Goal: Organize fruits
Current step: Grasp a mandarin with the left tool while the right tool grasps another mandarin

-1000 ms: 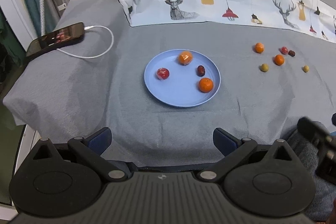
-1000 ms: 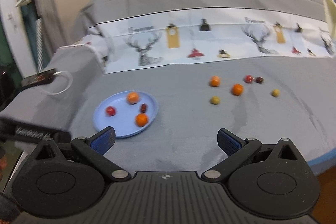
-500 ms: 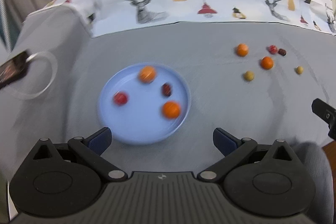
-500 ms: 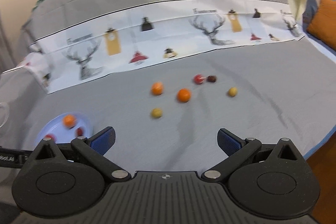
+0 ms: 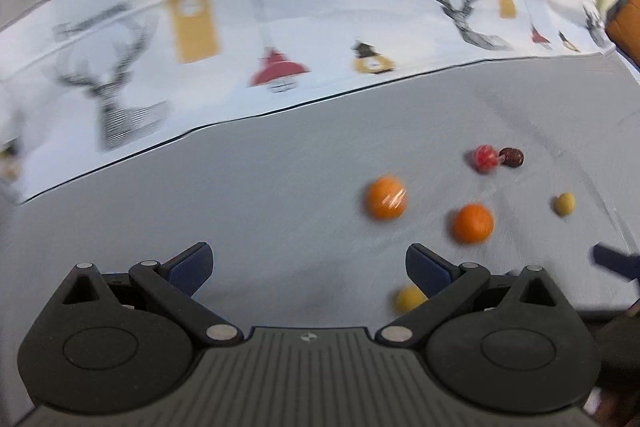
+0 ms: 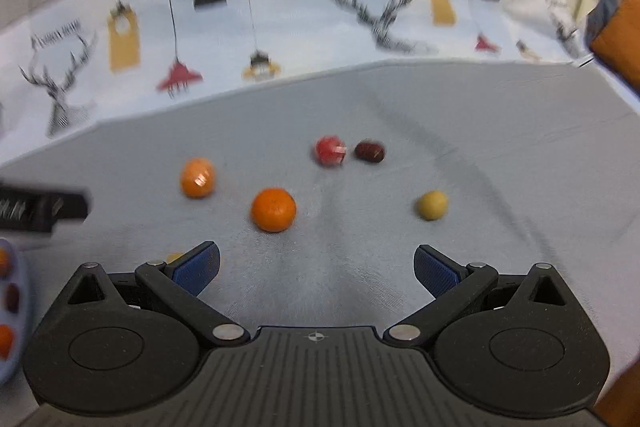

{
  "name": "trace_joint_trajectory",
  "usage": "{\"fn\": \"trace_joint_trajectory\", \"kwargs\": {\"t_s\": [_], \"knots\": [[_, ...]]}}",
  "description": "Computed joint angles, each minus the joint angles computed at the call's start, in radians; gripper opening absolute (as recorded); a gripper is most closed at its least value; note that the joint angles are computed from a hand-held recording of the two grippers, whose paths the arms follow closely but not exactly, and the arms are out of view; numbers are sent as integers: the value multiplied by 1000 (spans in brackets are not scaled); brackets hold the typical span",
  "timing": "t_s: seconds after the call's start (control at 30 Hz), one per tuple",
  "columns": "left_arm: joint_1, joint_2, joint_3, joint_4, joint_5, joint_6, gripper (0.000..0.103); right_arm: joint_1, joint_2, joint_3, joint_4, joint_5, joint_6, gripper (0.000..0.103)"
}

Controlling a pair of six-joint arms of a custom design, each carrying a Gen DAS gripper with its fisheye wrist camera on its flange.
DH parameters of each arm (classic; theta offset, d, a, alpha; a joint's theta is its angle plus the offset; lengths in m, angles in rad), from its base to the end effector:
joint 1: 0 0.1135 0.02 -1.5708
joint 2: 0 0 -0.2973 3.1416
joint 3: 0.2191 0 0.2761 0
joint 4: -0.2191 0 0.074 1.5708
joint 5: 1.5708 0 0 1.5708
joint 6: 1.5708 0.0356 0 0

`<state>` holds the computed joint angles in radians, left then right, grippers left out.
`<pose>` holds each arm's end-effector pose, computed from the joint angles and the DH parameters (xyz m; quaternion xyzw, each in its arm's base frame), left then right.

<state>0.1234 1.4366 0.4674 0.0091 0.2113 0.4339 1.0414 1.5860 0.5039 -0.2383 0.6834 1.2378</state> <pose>0.2437 0.0227 0.1308 0.1780 0.9321 -0.0145 0.3151 0.1352 0.1865 0.1025 0.1333 0.9262 -0.0321 0.3512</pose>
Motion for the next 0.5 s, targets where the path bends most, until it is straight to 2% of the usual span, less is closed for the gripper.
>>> {"fn": "trace_joint_trajectory", "kwargs": {"t_s": [0.1,0.17,0.27,0.3,0.37,0.4,0.43,0.47,0.5], "knots": [[-106,198,78,122,-35,-43,103,-69,161,-5,248,3,-144,102],[-143,295,137,139,-47,-42,103,-115,279,4,417,-18,-281,102],[-187,425,229,131,-81,-31,103,-182,398,53,481,-56,-355,102],[-200,463,259,119,-91,-22,103,-197,417,37,548,-62,-360,102],[-208,494,279,117,-97,-8,102,-207,435,28,596,-58,-349,102],[-205,498,273,135,-81,4,94,-200,439,26,604,-46,-347,93],[-199,493,263,146,-61,21,60,-188,440,19,614,-28,-338,86],[-190,494,280,95,-23,56,36,-174,433,15,615,-10,-333,60],[-189,490,286,69,-24,61,37,-162,419,7,615,-8,-334,38]]}}
